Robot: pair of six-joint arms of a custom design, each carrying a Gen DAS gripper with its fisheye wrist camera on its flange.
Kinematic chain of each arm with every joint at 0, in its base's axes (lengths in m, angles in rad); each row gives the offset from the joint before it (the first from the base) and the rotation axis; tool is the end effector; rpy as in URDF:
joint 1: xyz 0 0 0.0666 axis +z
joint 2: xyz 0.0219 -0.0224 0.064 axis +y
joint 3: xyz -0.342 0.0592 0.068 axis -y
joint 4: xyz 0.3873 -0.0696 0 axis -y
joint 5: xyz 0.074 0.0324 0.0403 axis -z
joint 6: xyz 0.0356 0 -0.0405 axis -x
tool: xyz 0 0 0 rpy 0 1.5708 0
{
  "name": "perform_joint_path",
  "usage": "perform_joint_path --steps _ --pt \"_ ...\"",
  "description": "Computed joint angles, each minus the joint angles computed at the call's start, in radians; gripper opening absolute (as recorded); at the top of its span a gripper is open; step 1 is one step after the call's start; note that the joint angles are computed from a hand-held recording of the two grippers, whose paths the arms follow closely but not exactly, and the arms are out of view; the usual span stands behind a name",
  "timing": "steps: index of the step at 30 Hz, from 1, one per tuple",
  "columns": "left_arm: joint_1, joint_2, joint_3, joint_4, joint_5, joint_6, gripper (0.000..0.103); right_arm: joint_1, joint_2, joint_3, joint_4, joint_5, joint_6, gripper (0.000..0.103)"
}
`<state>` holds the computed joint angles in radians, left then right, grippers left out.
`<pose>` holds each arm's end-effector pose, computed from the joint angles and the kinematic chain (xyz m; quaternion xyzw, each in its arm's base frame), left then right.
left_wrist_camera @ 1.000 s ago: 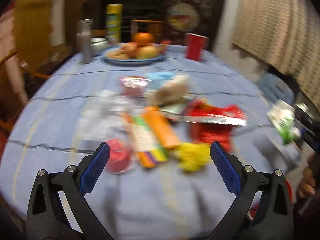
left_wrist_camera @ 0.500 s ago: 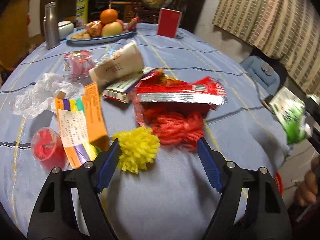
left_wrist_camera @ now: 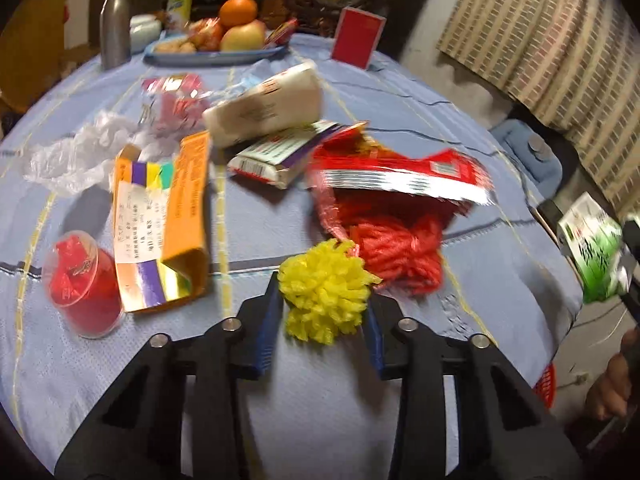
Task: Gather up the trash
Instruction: 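Grasp the yellow pompom with the left tool while the right tool holds the carton, then carry both items to the red wastebasket and open both tools to drop them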
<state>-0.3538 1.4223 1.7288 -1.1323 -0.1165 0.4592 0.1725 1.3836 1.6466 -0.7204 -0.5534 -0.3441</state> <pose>0.4533 -0.1634 0.5152 -0.0701 0.9274 -0.0939 0.3552 0.4821 0.1026 0.5337 -0.0738 0.8261 0.3541 0.4322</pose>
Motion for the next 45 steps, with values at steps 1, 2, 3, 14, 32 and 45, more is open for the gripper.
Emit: perform_joint_path --steps 1,2,3,14,32,45 --pt "-0.01 -0.011 -0.009 0.013 -0.011 -0.007 0.035 0.0 -0.003 -0.001 -0.002 0.001 0.003 0.072" --pt "-0.017 -0.022 -0.017 0.024 -0.017 -0.006 0.034 0.0 -0.007 -0.003 -0.005 0.003 0.005 0.072" --pt "-0.022 -0.03 -0.022 0.031 -0.02 -0.004 0.034 0.0 -0.01 -0.003 -0.009 0.002 0.008 0.072" --pt "-0.124 -0.113 -0.022 0.068 -0.138 -0.037 0.034 -0.041 -0.128 -0.091 0.01 0.008 0.021 0.072" --pt "-0.391 0.017 0.132 0.084 -0.076 -0.121 0.034 -0.374 -0.419 -0.33 -0.06 -0.016 0.117 0.072" --pt "-0.462 0.455 0.629 -0.118 0.098 -0.244 0.034 -0.555 -0.253 -0.462 -0.202 0.114 0.179 0.078"
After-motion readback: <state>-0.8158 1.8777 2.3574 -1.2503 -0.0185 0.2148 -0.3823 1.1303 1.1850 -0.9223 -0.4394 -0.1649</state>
